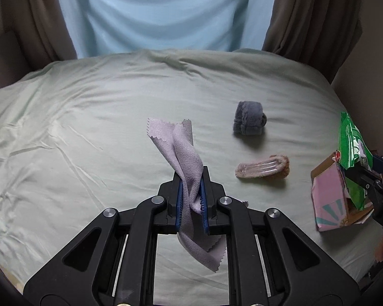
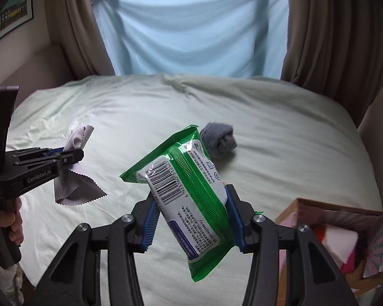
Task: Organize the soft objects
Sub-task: 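Carry the grey cloth and wipes pack with both tools over the box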
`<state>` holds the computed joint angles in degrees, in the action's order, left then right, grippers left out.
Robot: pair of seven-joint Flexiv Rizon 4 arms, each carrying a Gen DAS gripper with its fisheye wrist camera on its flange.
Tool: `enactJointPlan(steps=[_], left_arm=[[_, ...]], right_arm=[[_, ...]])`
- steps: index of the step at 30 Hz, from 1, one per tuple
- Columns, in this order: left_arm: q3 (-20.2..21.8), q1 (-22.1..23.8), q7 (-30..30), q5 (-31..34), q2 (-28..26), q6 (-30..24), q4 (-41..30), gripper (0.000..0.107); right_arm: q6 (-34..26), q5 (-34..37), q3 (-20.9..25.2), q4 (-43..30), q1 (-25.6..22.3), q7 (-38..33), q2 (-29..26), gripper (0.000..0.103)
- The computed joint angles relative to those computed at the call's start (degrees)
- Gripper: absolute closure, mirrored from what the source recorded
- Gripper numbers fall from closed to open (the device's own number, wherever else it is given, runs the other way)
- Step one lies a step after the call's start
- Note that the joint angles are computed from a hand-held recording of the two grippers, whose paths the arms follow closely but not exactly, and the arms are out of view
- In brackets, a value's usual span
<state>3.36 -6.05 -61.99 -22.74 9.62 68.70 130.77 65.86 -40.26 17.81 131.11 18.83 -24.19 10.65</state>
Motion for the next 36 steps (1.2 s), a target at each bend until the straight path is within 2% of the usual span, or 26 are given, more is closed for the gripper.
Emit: enactJointPlan(steps=[7,15,21,27,31,36], left_arm=[[-3.09,-0.03,-11.10,7.41,7.88,-8.17,-4.63,0.097],[-9.57,-4.18,-24.23,13.30,8.63,-11.30,-11.30,0.097],[-15.14,-8.34,-36.08,18.66,4.53,-10.37,-15.60,0.097],[-18.54,-13.42,-44.57,23.80,-2.31,-13.25,-20.39,0.097],[-19.03,-17.00,-47.00,26.69,-7.02,-15.98,-23.31,0.097],[-17.86,-21.22,-45.95,28.04,-13.01,-18.12,-26.49,0.097]], right_arm=[[-10.01,12.15,0.29,-1.61,1.06,-8.93,11.76,0.058],[-19.71,23.59,-1.97,-1.32,-1.17,-18.59,25.17,0.058],[-25.36,28.71,-6.09,0.37,-4.99,-28.27,32.87,0.058],[-28.20,33.15,-9.95,1.95,-9.21,-35.50,35.13,0.058],[-28.86,35.82,-12.23,3.14,-11.99,-38.63,34.63,0.058],[-28.06,38.26,-13.60,5.24,-15.54,-39.90,32.62,0.058]])
